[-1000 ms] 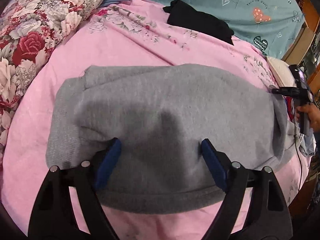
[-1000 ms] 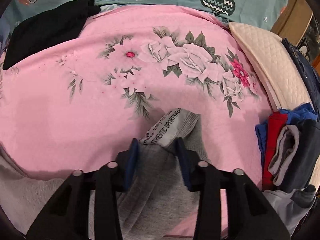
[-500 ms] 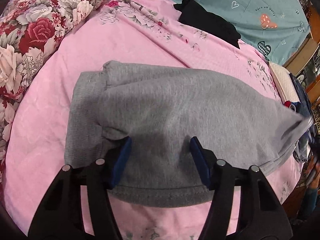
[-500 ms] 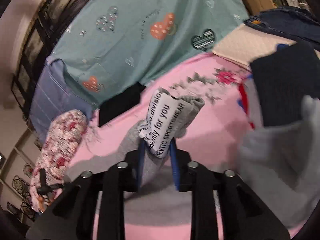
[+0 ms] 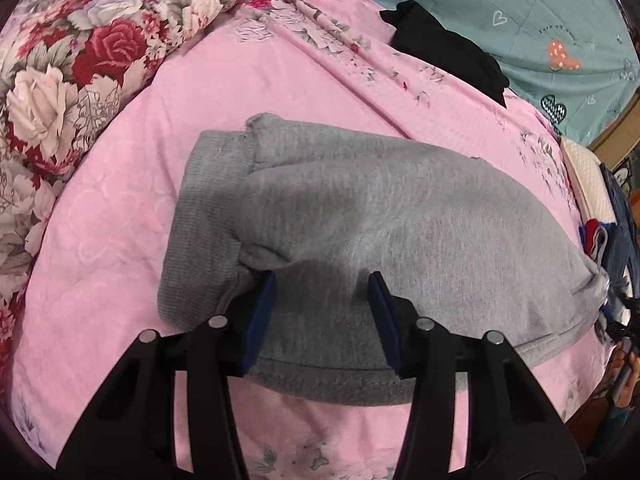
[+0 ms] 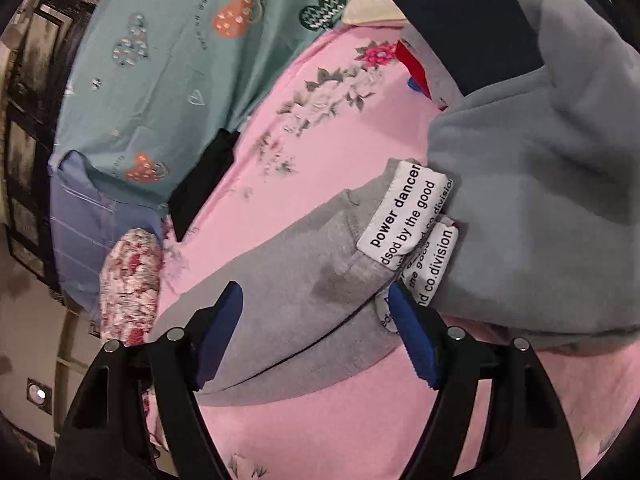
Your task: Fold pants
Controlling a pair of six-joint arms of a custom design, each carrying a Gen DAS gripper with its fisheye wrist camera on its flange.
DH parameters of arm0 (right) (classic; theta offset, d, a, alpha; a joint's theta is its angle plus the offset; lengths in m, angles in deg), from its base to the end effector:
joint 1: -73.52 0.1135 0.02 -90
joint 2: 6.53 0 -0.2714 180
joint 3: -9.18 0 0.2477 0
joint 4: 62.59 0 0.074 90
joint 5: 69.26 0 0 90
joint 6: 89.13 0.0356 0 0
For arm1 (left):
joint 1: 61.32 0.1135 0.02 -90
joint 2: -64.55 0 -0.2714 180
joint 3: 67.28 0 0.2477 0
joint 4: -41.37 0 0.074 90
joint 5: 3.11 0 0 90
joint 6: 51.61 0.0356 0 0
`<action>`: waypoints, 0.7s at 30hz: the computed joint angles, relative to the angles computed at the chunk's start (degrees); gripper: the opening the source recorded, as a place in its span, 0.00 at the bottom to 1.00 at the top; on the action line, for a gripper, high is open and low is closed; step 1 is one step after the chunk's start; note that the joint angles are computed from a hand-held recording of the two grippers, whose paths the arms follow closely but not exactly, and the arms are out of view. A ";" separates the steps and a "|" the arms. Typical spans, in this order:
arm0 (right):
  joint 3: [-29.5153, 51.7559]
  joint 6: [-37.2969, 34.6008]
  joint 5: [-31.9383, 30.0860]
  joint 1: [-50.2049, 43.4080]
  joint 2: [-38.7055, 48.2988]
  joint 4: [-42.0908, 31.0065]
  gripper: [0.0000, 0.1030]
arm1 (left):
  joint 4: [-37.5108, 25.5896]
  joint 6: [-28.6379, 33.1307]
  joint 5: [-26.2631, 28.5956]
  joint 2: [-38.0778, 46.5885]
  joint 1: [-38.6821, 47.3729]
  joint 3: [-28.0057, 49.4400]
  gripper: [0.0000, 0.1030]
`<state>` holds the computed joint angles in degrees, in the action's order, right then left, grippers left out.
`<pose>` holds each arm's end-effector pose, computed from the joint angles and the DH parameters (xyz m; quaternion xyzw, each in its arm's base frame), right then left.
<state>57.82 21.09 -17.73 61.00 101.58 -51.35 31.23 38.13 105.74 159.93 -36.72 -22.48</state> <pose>0.2958 -0.0430 0.0821 0.1359 0.8795 0.3297 0.3152 0.2370 0.0959 0.0984 -0.1650 0.9410 -0.1023 0.2771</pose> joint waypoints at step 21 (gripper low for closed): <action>-0.13 -10.95 8.08 -2.20 -0.30 -10.65 0.46 | -3.69 5.34 1.02 -2.14 3.01 0.04 0.36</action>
<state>57.69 10.14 -9.65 58.80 101.28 -62.00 27.55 43.47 106.76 157.79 -33.71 -22.44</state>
